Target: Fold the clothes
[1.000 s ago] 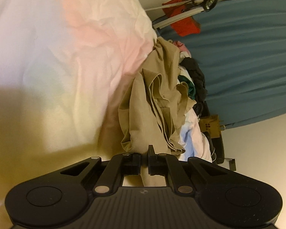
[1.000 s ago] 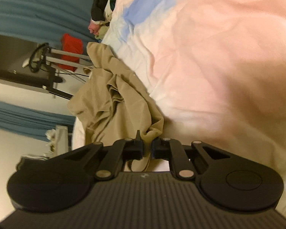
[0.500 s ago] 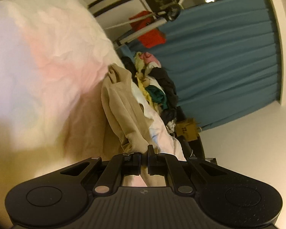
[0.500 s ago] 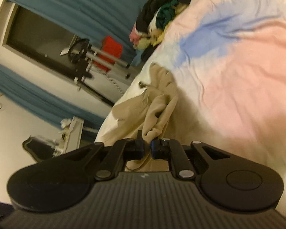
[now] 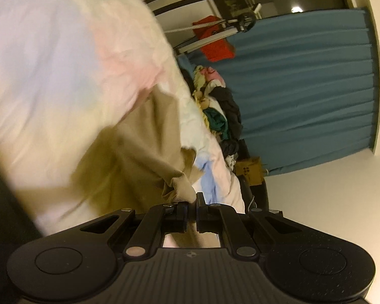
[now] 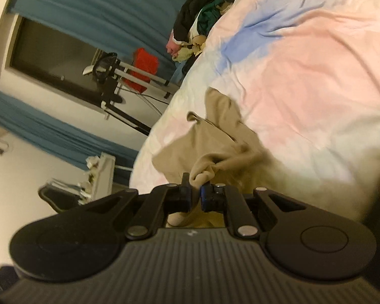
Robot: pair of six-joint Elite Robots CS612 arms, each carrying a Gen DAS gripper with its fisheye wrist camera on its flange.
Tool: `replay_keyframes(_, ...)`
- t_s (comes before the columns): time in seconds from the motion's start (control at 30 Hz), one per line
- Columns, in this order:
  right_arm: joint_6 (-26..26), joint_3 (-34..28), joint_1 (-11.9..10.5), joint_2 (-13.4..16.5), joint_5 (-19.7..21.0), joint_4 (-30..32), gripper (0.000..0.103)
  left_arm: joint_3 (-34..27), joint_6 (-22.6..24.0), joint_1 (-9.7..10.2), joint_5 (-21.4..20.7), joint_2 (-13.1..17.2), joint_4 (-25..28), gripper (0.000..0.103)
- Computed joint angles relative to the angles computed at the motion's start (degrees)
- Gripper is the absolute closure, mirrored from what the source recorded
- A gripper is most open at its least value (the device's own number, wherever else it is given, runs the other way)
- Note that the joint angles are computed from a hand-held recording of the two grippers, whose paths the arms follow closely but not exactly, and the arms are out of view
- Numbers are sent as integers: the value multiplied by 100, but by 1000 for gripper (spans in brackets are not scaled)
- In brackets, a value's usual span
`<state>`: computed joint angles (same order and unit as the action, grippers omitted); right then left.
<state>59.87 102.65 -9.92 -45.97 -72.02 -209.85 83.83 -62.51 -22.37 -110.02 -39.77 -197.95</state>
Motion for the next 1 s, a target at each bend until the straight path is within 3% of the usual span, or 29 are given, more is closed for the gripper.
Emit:
replay_keyframes(0.17, 249, -1188, -7, 469, -177, 999, 93, -1602, 421, -23, 409, 636, 1370, 96)
replay_keyframes(0.23, 387, -1740, -15, 712, -191, 1478, 92, -2355, 617, -60, 731, 989, 1986, 96)
replay_keyframes(0.37, 455, -2602, -47, 1172, -189, 2231, 92, -3696, 1000, -61, 950, 1677, 2984, 96)
replay_keyframes(0.53, 224, -3227, -103, 1597, -11, 2526, 91, -4675, 1411, -19, 945, 2207, 3487, 96)
replay_keyframes(0.63, -80, -3408, -146, 1741, 220, 2564, 90, -4918, 1578, 6, 829, 2376, 3579, 95)
replay_keyframes(0.67, -235, -3434, -163, 1767, 320, 2567, 89, -4990, 1628, 14, 788, 2427, 3583, 90)
replay_keyframes(0.7, -349, -3433, -182, 1780, 427, 2509, 87, -5004, 1696, 21, 739, 2447, 3554, 75)
replay_keyframes(0.73, -483, -3403, -206, 1779, 563, 2391, 78, -4957, 1814, 35, 635, 2440, 3462, 64)
replay_keyframes(0.77, -637, -3339, -224, 1758, 686, 2226, 52, -4905, 1977, 50, 493, 2432, 3327, 44)
replay_keyframes(0.8, -789, -3234, -230, 1708, 756, 2022, 35, -4774, 2197, 62, 383, 2384, 3130, 30)
replay_keyframes(0.83, -899, -3087, -222, 1635, 753, 1756, 9, -4529, 2485, 59, 374, 2269, 2919, 25)
replay_keyframes(0.9, -1172, -2846, -201, 1494, 762, 1404, 9, -4171, 3065, 8, 510, 2079, 2674, 15)
replay_keyframes(1.0, -2081, -2581, -100, 1273, 608, 1352, 10, -3722, 3740, -55, 664, 1836, 2456, 11)
